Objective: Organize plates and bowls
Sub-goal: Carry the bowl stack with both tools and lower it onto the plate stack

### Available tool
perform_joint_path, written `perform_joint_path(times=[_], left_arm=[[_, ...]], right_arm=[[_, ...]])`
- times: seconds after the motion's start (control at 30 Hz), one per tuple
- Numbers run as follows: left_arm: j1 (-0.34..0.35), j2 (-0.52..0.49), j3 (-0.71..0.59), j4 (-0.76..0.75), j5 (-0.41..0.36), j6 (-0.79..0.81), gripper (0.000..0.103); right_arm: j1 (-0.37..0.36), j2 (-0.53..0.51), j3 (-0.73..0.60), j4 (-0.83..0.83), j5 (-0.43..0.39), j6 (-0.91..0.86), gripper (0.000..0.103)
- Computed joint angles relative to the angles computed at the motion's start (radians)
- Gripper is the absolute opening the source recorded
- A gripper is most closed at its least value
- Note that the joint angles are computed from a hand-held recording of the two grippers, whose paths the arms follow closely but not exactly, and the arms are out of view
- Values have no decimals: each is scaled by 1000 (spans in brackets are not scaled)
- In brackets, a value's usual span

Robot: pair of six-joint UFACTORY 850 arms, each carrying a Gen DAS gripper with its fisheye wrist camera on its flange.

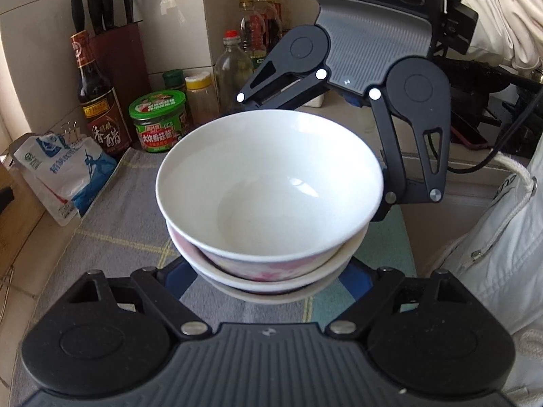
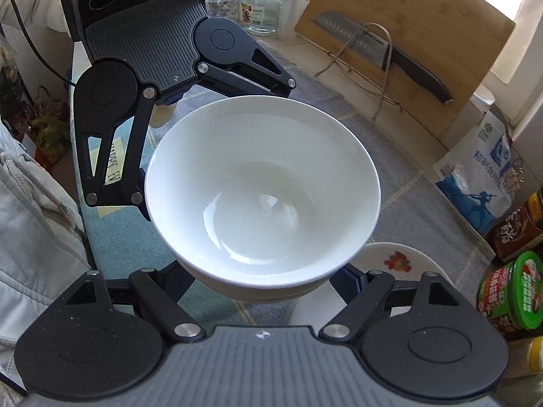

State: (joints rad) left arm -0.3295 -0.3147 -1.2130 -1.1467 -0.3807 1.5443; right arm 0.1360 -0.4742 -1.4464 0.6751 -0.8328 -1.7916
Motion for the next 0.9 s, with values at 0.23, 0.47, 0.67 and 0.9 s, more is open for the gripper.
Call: perform_joint_path(times=[0.23,0.47,0.67,0.9], left_arm=[[-25,-122,-151,20,-5,2,88],[-35,-233,-282,49,-21,-18,88],[-42,-298,-357,77,-31,-52,88],[-42,-331,-388,89,-39,-88,88]], right_arm=[[-57,-48,-77,-19,-5,4,88],[-98,-103,-139,-32,3,12,88],[-111,-139,-177,-58,4,48,88],[-109,-165,-205,-81,4,76,88]])
